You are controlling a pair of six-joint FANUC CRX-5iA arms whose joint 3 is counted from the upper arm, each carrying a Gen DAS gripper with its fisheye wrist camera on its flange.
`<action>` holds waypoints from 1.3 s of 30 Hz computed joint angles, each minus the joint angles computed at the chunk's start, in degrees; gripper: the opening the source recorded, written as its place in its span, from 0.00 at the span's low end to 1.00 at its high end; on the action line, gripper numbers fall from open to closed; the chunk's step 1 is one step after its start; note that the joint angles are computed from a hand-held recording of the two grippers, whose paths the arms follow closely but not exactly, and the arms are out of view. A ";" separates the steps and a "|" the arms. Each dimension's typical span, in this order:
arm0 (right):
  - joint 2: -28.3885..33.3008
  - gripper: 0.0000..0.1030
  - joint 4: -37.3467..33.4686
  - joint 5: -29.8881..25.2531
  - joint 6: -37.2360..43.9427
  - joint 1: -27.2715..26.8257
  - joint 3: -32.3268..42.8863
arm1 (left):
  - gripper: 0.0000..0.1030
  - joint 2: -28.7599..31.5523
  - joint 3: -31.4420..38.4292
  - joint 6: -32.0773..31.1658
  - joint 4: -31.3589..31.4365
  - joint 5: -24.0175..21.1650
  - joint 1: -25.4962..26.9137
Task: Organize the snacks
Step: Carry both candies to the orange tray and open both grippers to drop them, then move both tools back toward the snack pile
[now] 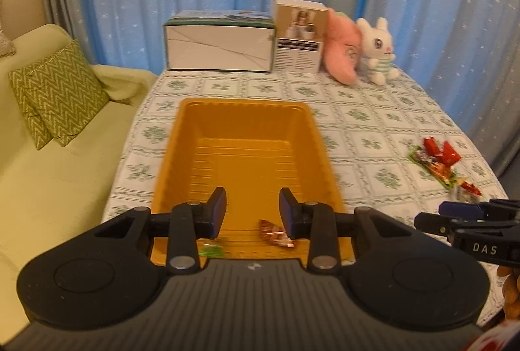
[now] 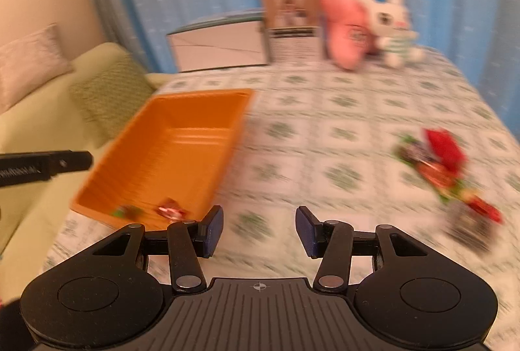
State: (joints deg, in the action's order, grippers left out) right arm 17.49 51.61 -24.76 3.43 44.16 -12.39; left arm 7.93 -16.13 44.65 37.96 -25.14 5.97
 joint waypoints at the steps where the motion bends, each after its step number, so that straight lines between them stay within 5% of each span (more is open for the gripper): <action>1: -1.44 0.48 1.11 -0.84 -1.78 0.00 -1.85 | 0.31 -0.27 -0.25 -0.06 0.15 -0.15 -0.71; 13: -15.78 0.48 8.85 -11.18 -13.05 -0.09 -17.32 | 0.31 -1.74 -1.75 0.04 0.73 -1.75 -10.64; 22: -21.52 0.48 13.69 -13.32 -16.83 -1.90 -24.05 | 0.31 -0.54 -1.33 1.67 0.71 -0.05 -15.33; 28: -22.69 0.48 15.43 -11.03 -17.62 -5.02 -26.17 | 0.32 1.16 -0.14 3.41 -0.58 0.50 -16.70; 35: -21.63 0.48 17.59 -3.86 -16.73 -11.03 -27.25 | 0.55 3.63 1.43 4.89 -1.15 1.47 -17.95; 39: -19.67 0.48 17.68 0.07 -14.66 -14.23 -26.59 | 0.57 5.63 3.83 6.92 -4.13 0.34 -18.30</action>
